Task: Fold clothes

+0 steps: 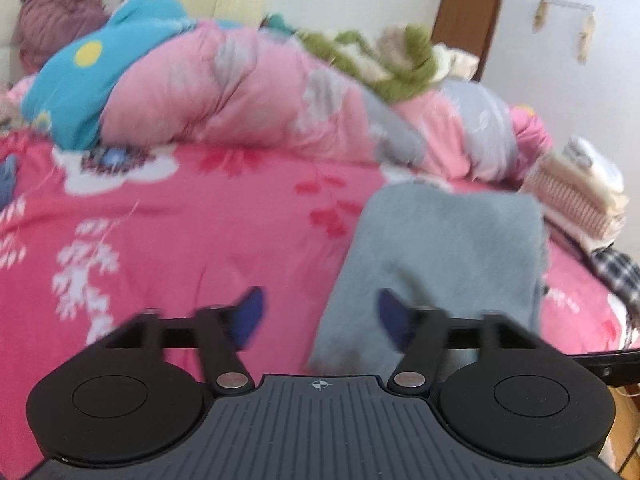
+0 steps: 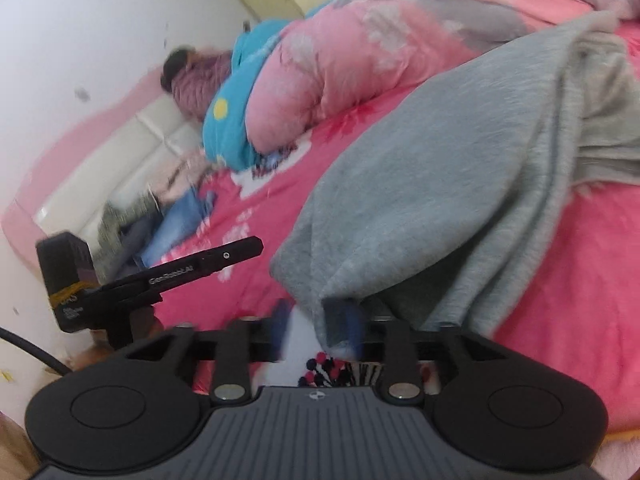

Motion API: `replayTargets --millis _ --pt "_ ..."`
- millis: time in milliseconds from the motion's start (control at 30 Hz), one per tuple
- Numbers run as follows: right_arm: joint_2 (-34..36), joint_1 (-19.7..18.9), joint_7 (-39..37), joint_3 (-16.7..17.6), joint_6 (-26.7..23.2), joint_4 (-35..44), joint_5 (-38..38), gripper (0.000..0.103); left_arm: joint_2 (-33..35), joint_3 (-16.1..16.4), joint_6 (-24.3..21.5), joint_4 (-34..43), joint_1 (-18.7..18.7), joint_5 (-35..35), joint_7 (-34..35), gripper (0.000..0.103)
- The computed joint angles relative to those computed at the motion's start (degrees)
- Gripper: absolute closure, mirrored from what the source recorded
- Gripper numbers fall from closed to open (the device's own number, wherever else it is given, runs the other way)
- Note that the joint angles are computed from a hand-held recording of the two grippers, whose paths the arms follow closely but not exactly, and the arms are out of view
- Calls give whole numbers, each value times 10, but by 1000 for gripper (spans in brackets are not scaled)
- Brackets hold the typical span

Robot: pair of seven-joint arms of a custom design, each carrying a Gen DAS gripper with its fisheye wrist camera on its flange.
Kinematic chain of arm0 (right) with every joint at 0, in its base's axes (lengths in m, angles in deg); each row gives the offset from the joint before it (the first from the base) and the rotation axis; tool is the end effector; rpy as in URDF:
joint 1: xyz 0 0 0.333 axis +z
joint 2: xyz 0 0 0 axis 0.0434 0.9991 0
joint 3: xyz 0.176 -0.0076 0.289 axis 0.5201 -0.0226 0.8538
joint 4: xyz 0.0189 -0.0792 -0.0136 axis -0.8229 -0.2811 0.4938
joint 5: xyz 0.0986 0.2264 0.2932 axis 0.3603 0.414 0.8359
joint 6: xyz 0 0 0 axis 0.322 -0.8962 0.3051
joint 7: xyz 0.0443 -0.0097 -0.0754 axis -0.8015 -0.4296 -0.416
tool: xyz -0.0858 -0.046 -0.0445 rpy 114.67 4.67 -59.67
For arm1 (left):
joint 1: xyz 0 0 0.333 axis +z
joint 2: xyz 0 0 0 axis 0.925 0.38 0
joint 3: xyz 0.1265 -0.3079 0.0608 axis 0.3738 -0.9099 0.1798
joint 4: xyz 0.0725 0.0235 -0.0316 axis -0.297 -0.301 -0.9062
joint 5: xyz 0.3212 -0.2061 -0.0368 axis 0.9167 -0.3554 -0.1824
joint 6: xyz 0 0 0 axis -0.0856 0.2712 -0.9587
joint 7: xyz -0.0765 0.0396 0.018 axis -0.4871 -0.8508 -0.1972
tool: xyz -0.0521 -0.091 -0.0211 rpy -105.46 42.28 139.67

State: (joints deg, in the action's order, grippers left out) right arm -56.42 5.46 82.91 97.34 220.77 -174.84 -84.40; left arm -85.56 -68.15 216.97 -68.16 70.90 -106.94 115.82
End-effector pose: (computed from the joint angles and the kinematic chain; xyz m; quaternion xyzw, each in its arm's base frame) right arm 0.3691 0.2346 0.5476 -0.4765 0.7195 -0.1109 0.4929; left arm 0.5487 0.0037 0.5493 -0.3929 0.7665 -0.4950 0.1148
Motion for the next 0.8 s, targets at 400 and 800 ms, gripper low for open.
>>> replayTargets --millis 400,800 --pt "-236 -233 184 145 46 -159 125 53 10 -64 -8 30 -88 -14 101 2" --pt "-224 -359 304 214 167 -236 149 53 101 -120 72 124 -143 107 -45 65"
